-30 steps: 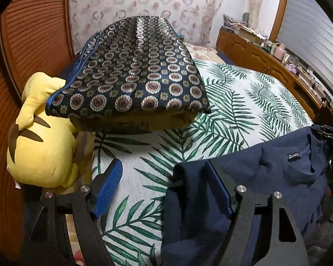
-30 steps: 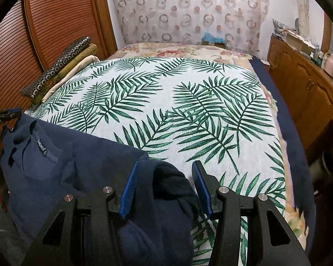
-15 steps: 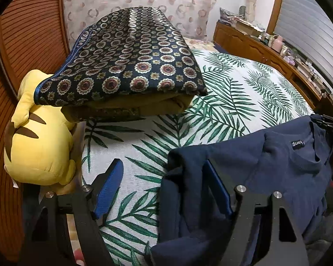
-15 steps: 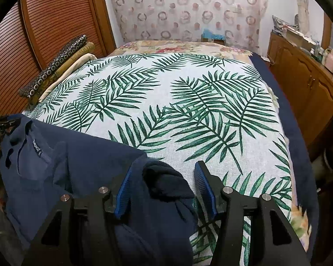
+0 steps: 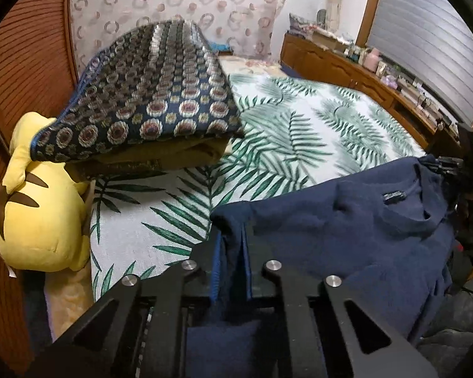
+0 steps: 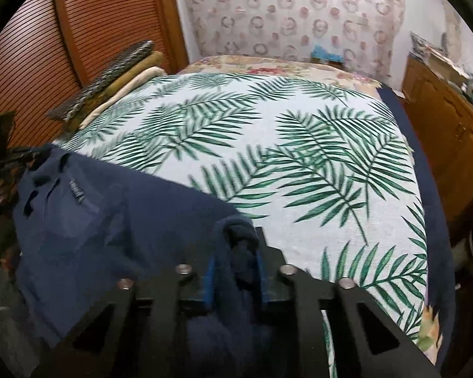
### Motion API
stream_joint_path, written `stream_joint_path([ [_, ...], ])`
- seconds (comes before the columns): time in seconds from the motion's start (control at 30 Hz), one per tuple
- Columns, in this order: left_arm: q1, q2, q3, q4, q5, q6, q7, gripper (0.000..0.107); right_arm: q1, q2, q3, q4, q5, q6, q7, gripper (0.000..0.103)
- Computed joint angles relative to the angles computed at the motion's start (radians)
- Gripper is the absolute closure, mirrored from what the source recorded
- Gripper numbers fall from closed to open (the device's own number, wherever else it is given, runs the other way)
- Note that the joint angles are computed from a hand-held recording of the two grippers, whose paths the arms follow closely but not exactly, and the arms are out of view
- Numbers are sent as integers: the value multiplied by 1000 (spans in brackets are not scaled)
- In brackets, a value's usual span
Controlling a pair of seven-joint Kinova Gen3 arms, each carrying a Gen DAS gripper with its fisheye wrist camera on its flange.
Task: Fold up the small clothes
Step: 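Lift the held hem high with both tools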
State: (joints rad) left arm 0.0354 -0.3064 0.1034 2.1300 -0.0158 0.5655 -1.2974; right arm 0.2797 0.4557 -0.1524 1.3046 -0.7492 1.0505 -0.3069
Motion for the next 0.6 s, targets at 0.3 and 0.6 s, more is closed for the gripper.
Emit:
stream_joint_path([
  [0.3,-36,-264,104,18,16,-3,115,97,161,-124,-3,126,-259,158,259,89],
  [0.6,-79,-412,150,-62,1,16,139,98,243,-229,114,162,-479,337,385,89],
])
